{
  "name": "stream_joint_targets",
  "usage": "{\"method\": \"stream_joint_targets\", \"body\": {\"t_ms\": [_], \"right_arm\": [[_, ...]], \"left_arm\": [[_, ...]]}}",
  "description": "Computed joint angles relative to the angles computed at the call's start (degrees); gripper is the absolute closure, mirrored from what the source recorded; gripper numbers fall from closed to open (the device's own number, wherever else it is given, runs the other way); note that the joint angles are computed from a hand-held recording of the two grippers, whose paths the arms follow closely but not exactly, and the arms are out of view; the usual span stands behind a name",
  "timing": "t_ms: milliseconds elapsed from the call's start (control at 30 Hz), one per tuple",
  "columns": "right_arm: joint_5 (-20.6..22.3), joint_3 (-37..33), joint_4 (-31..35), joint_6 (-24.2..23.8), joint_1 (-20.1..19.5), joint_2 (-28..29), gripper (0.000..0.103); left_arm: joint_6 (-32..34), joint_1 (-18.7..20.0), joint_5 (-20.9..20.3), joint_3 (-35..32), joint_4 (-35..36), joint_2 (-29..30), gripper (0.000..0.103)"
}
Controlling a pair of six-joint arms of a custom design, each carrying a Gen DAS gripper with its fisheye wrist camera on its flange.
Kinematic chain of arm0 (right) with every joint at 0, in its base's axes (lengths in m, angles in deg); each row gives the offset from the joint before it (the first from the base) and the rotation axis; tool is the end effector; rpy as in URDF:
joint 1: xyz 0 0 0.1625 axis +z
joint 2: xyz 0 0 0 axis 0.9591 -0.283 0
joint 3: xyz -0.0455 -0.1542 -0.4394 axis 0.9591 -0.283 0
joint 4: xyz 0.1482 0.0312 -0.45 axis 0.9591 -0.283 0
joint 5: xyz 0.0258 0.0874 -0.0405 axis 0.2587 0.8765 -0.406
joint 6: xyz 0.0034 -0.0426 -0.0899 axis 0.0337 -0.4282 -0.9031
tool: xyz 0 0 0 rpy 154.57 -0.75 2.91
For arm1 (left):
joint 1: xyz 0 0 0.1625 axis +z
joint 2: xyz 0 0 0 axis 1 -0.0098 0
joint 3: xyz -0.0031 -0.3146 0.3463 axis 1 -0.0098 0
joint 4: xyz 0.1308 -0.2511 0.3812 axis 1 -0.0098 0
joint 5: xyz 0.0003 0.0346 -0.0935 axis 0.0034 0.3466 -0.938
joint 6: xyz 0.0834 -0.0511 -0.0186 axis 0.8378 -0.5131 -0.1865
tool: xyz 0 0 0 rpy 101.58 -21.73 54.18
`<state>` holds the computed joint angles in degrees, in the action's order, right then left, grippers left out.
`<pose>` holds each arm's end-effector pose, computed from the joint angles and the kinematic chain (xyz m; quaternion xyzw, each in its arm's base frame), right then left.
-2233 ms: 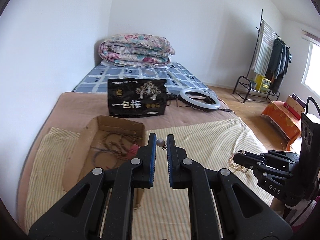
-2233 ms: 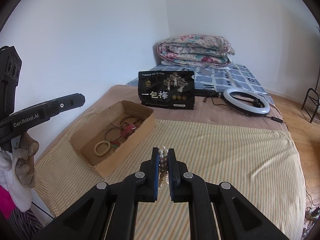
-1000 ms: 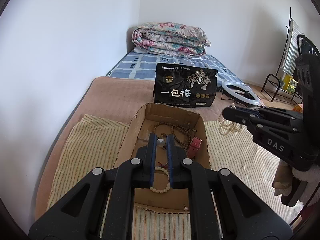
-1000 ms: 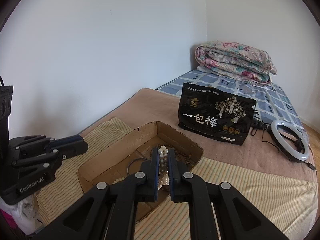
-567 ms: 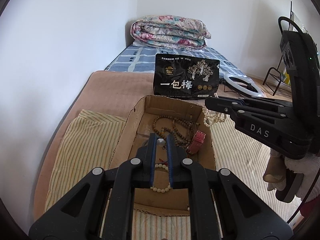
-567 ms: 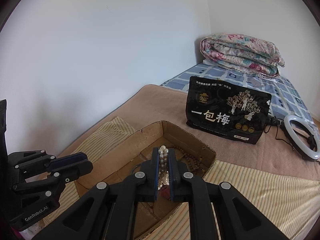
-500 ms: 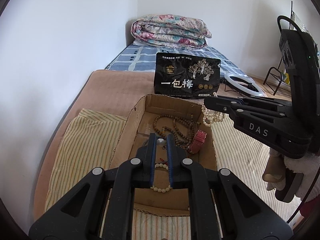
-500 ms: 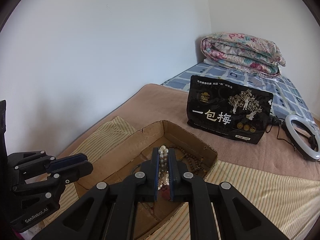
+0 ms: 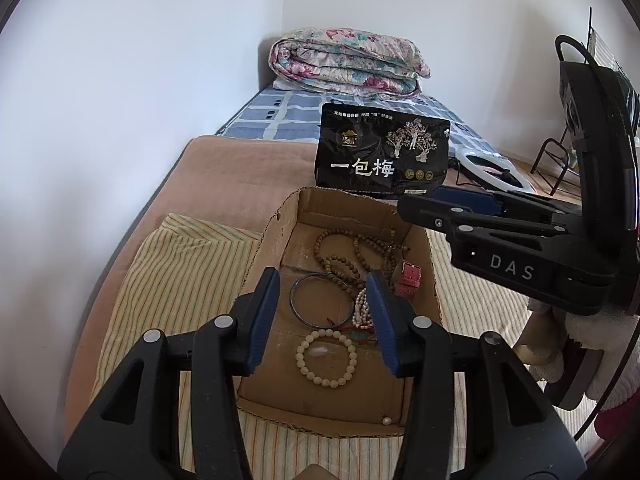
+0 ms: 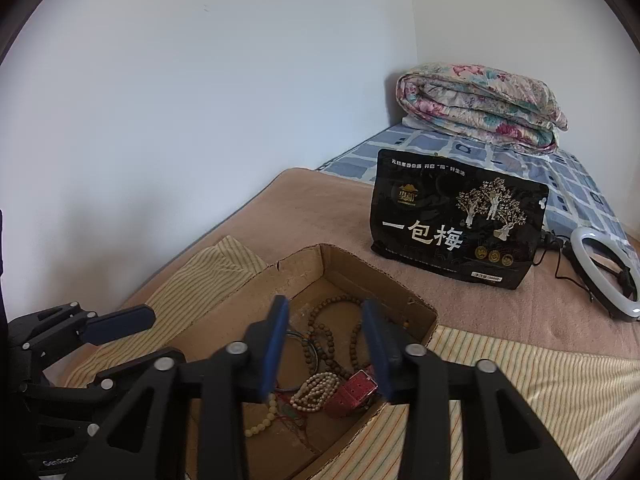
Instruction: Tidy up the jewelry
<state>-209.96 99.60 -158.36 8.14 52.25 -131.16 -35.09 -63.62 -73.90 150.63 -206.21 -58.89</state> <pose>0.3649 -0.3845 0.1429 0.2558 -0.8707 0.3406 0.2458 -0.2189 -0.3369 0.2912 0.2513 0.8754 -0.3248 0.2552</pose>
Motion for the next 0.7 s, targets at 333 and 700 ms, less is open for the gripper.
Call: {"method": "stream_joint_targets", "body": {"t_ms": [333, 700], "right_arm": [[-2.6, -0.2, -1.7, -0.6, 1.1, 0.2, 0.025], [-4.0, 0.1, -1.7, -0.8, 2.5, -0.8, 0.023]], "left_arm": [[-1.1, -0.1, 0.3, -0.2, 0.5, 0.1, 0.049], [-2.4, -1.4, 1.0, -0.3, 2.3, -1.2, 0.049]]}}
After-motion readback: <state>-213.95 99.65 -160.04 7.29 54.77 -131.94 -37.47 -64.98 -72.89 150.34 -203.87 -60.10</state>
